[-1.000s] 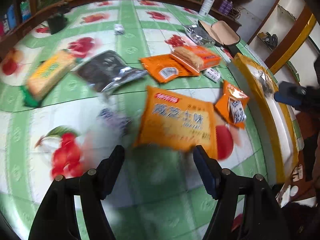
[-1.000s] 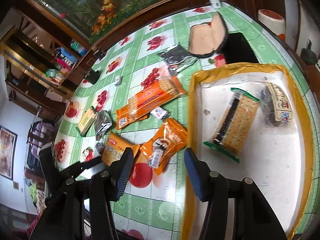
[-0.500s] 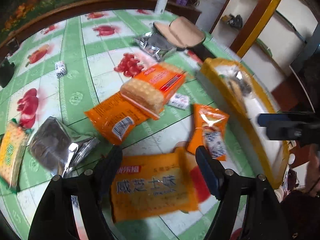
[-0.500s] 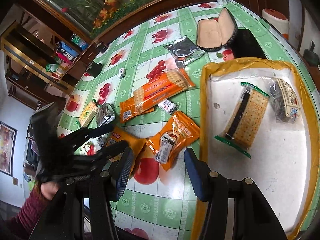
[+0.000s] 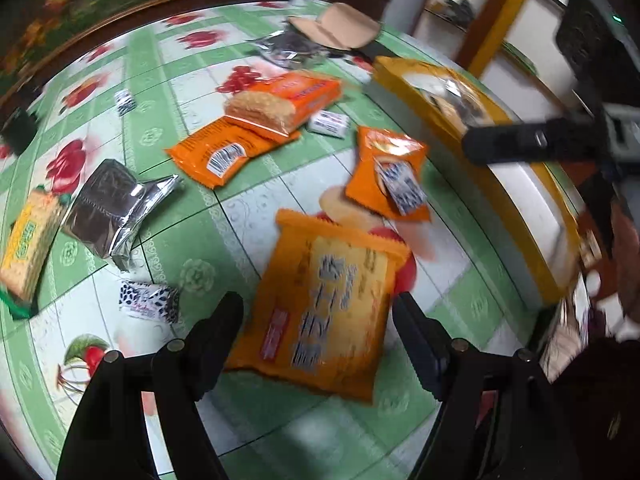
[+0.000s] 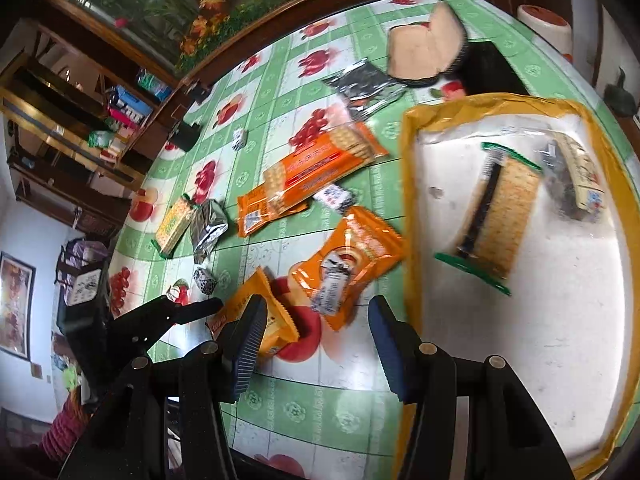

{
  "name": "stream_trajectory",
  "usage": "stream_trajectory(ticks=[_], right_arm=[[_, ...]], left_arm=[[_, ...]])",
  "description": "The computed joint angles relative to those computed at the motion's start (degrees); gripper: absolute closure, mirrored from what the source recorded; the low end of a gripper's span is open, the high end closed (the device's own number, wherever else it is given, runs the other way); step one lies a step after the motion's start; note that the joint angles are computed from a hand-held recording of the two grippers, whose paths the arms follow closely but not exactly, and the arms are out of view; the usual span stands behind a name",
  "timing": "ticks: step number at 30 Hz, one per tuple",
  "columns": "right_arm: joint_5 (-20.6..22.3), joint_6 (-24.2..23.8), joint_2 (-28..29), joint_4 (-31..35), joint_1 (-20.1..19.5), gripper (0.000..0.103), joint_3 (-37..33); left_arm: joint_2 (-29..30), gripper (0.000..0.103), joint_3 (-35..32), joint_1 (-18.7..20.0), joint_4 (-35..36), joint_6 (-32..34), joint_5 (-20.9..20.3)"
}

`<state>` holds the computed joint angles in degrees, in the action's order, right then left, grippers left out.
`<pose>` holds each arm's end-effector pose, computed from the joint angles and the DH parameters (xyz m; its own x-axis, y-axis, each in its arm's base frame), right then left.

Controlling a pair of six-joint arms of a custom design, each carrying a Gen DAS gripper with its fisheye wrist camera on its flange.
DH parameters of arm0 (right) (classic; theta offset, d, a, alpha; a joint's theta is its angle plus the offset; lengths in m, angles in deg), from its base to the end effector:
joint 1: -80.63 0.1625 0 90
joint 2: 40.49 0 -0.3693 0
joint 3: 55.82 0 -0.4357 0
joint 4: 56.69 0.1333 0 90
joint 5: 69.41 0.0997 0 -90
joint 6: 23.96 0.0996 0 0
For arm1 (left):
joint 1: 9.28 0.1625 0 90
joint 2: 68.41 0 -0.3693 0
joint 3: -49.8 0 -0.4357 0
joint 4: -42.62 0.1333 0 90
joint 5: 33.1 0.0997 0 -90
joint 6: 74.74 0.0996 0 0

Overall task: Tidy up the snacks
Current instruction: 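Grasp the orange cheese-biscuit pack with the left gripper and lift it, then grasp a white-and-blue wrapped candy with the right gripper while the left holds the biscuits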

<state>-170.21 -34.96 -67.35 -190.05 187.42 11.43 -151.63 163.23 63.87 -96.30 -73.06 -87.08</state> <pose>0.3310 -0.7002 -0.0455 -0.8708 -0.4518 0.1936 -0.4632 0.8861 -0.0152 0.0270 -0.5728 0.2657 -0.8204 0.0805 -0.5662 0.2987 0.9045 -0.3043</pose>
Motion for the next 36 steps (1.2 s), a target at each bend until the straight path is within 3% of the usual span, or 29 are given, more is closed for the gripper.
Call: stream_trajectory(ticks=[2, 4, 6, 14, 16, 17, 18, 29, 36], right_arm=[[-1.2, -1.0, 1.4, 0.0, 0.8, 0.047, -1.2], [-3.8, -2.2, 3.4, 0.6, 1.7, 0.051, -3.1], [-6.7, -3.0, 5.4, 1.9, 2.4, 0.064, -5.2], [-14.8, -5.7, 9.9, 1.9, 3.9, 0.068, -8.4], [-18.0, -8.1, 10.7, 0.0, 4.5, 0.074, -8.0], [-19.2, -8.9, 11.1, -0.8, 4.8, 0.082, -7.9], [-20.2, -9.7, 11.1, -2.0, 5.0, 0.082, -7.3], [-22.8, -18.4, 8.7, -11.2, 6.8, 0.082, -1.0], [-23.0, -21.1, 8.1, -14.2, 7.6, 0.082, 0.6]], left_arm=[[1.9, 0.026, -0.8, -0.6, -0.4, -0.9, 2.2], [3.2, 0.030, -0.3, -1.7, -1.0, -1.6, 7.0], [3.4, 0.033, 0.6, -2.3, -2.7, -0.4, 9.7], [1.5, 0.033, 3.4, -2.3, -6.0, 0.7, 10.7], [1.9, 0.034, 3.5, -2.4, -7.1, 1.3, 11.2], [2.0, 0.034, 3.6, -2.4, -7.9, 1.5, 11.4], [2.0, 0.034, 3.9, -2.5, -8.8, 1.6, 11.4], [1.7, 0.034, 4.6, -2.4, -10.8, 0.4, 11.4], [1.3, 0.034, 4.6, -2.5, -10.7, -0.8, 11.4]])
